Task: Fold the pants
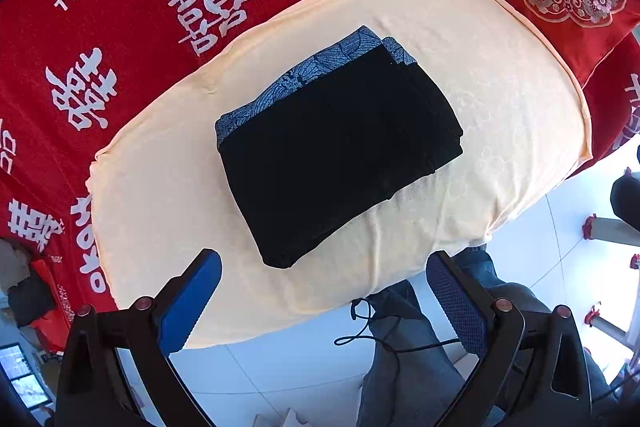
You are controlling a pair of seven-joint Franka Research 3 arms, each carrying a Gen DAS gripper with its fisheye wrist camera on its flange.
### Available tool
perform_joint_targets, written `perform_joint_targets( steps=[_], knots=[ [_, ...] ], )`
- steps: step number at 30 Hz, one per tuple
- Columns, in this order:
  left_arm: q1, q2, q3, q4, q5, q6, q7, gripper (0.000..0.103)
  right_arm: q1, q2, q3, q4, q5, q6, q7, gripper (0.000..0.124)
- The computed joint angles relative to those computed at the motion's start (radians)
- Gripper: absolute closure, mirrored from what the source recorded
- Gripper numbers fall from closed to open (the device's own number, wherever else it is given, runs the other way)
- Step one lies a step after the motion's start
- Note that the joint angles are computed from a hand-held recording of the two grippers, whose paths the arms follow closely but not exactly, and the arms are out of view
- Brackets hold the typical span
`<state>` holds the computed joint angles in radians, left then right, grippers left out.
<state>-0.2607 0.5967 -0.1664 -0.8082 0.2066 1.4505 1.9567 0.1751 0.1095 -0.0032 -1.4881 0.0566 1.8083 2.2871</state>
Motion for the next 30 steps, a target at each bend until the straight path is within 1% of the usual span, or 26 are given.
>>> perform_joint_targets(
  steps=[3, 5, 7, 13, 16, 18, 23, 30],
  knots=[
    [0.007, 0.007, 0.001, 0.017, -0.013, 0.005, -0.026, 0.0, -0.003, 0.009, -0.004, 0.008, 0.0, -0.008, 0.006, 0.021],
    [0.015, -0.001, 0.002, 0.008, -0.022, 0.027, -0.046, 0.0, -0.004, 0.015, -0.005, 0.018, 0.0, -0.011, 0.009, 0.021],
    [0.029, -0.022, 0.001, -0.027, -0.033, 0.067, -0.071, 0.0, -0.004, 0.028, -0.005, 0.037, -0.002, -0.018, 0.003, 0.021],
    [0.067, -0.071, 0.0, -0.109, -0.068, 0.146, -0.18, 0.0, 0.005, 0.076, -0.002, 0.106, -0.007, -0.036, -0.066, 0.021],
    [0.087, -0.107, -0.003, -0.167, -0.086, 0.189, -0.232, 0.0, 0.008, 0.108, -0.002, 0.148, -0.002, -0.059, -0.109, 0.021],
    [0.095, -0.119, -0.004, -0.186, -0.094, 0.197, -0.262, 0.0, 0.009, 0.137, -0.005, 0.187, 0.002, -0.081, -0.132, 0.021],
    [0.115, -0.171, -0.006, -0.277, -0.097, 0.253, -0.299, 0.0, 0.014, 0.206, -0.007, 0.29, 0.011, -0.136, -0.182, 0.021],
    [0.141, -0.184, -0.005, -0.308, -0.121, 0.269, -0.347, 0.0, 0.028, 0.287, -0.012, 0.415, 0.01, -0.199, -0.228, 0.021]
  ],
)
